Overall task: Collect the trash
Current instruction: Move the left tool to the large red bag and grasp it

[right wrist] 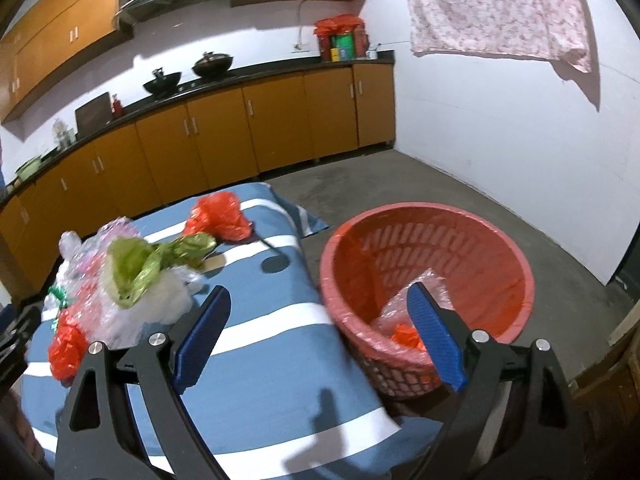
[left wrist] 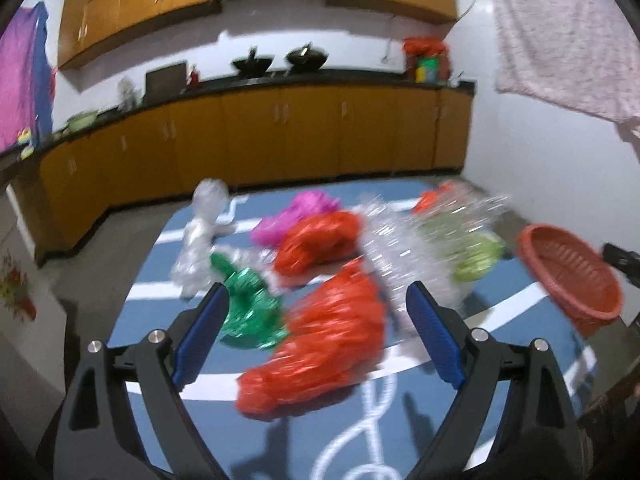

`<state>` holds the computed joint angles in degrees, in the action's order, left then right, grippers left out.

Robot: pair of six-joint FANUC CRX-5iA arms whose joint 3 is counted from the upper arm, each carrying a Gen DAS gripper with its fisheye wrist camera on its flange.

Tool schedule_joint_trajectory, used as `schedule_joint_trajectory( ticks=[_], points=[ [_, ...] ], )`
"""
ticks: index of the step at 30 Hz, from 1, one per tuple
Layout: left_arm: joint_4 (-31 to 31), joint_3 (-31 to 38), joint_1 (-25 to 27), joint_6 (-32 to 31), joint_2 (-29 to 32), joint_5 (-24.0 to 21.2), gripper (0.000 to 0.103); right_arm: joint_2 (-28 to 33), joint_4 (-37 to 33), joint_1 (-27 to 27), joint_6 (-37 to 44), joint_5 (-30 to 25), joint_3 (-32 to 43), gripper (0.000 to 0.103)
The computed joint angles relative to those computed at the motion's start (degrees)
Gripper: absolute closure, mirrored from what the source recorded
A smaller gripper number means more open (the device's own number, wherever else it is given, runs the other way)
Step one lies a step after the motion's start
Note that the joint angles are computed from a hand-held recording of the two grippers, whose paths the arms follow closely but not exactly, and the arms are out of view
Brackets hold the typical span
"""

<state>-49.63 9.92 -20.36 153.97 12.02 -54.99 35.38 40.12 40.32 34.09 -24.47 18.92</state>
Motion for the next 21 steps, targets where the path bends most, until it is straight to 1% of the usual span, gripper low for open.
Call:
schedule_joint_trajectory(
  ticks=[5, 7, 9, 11, 14, 16, 18, 20, 21],
  points=[
    [7.6, -1.3, 4.6, -5.9, 0.9, 4.9, 0.015, 0.4, -1.5, 0.7, 2.2, -1.1, 0.9, 0.014],
    [8.7, -1.7, 5.2, -7.7, 1.5, 5.9, 0.015, 0.7, -2.6, 0.8, 3.4, -1.9, 1.8, 0.014],
    [11.1, -0.5, 6.2, -10.5, 3.2, 5.9, 0.017, 1.0, -3.6, 0.8, 4.2, -2.4, 2.3, 0.014],
    [14.3, 0.0, 7.6, -13.4, 4.5, 6.7, 0.025, 1.1, -3.8, 0.8, 4.2, -2.6, 2.4, 0.014],
    [18.1, 0.1, 9.1, -16.1, 5.6, 8.2, 0.03, 1.6, -4.5, 0.9, 5.1, -3.5, 3.1, 0.014],
    [19.5, 0.1, 9.6, -17.2, 6.1, 9.0, 0.031, 1.9, -5.1, 1.0, 5.7, -3.9, 3.6, 0.014],
    [20.7, 0.3, 10.0, -18.3, 6.6, 9.5, 0.035, 2.0, -5.6, 0.9, 6.1, -4.1, 3.8, 0.014],
    [21.9, 0.4, 10.4, -19.6, 7.1, 9.9, 0.044, 2.1, -5.9, 0.9, 6.2, -4.3, 3.9, 0.014],
    [22.4, 0.5, 10.5, -20.0, 7.3, 10.0, 0.046, 2.1, -6.0, 1.0, 6.3, -4.3, 4.1, 0.014]
  ],
)
